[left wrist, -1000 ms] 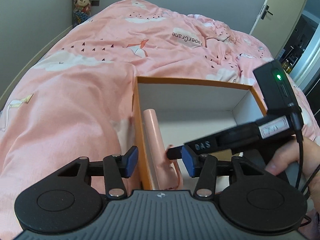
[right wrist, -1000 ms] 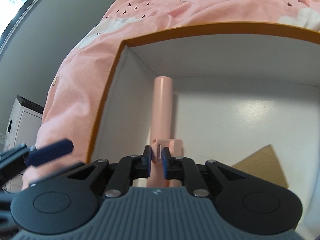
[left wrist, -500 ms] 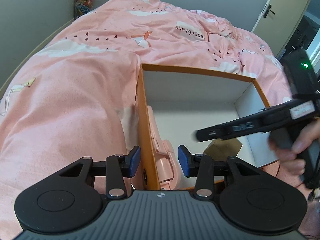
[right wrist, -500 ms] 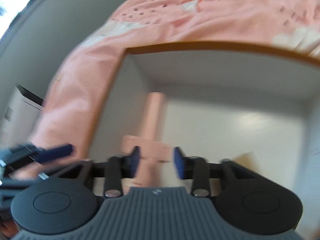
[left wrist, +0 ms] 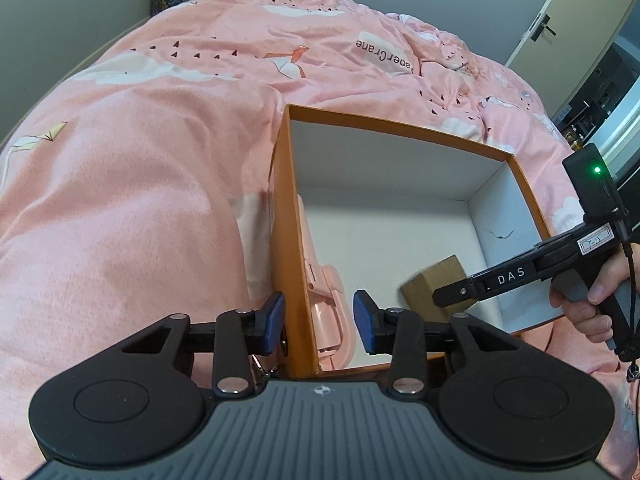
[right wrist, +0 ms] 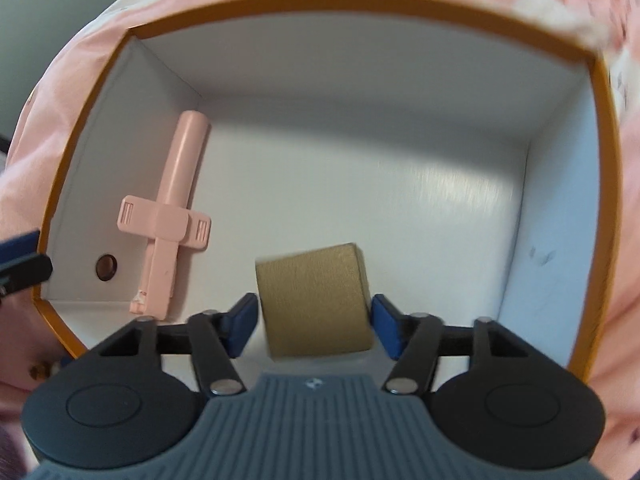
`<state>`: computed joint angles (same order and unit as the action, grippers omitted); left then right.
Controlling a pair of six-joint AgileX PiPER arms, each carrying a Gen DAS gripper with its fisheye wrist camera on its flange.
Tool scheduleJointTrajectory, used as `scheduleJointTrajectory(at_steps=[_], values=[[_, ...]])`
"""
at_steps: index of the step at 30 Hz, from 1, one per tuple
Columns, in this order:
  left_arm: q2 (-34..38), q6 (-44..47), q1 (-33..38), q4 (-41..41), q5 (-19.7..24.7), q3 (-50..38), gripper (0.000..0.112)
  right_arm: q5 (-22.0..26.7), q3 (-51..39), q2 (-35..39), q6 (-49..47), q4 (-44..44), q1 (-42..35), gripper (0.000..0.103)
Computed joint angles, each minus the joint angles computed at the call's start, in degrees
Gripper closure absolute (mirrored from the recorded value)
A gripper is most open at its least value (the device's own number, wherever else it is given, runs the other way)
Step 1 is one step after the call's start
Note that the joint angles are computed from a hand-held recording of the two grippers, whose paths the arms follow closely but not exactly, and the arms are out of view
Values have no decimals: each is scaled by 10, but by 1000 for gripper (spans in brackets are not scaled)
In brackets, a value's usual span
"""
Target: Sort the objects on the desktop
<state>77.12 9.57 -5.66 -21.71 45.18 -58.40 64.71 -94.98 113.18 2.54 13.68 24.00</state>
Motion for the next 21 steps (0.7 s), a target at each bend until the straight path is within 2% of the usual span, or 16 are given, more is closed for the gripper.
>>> scheduleJointTrajectory(at_steps=[1, 4, 10, 17, 20, 21], values=[[1, 1, -1, 0, -1, 0, 70, 2, 6, 0, -3, 21, -7, 48], [8, 3, -4, 1, -2, -2, 74, 7, 23, 0, -10, 86, -24, 55], [12, -2, -7, 5, -2, -5, 78, 1, 19, 18, -32, 126, -7, 55], [17, -13, -9, 10, -2, -10, 78, 42, -77, 63, -42, 84, 32, 49], [19, -18, -10, 16, -1, -12, 80, 43, -78, 66, -65, 95, 31, 56], [20, -21, -11, 19, -1, -12, 81, 50, -72, 63, -75, 110, 23, 62]])
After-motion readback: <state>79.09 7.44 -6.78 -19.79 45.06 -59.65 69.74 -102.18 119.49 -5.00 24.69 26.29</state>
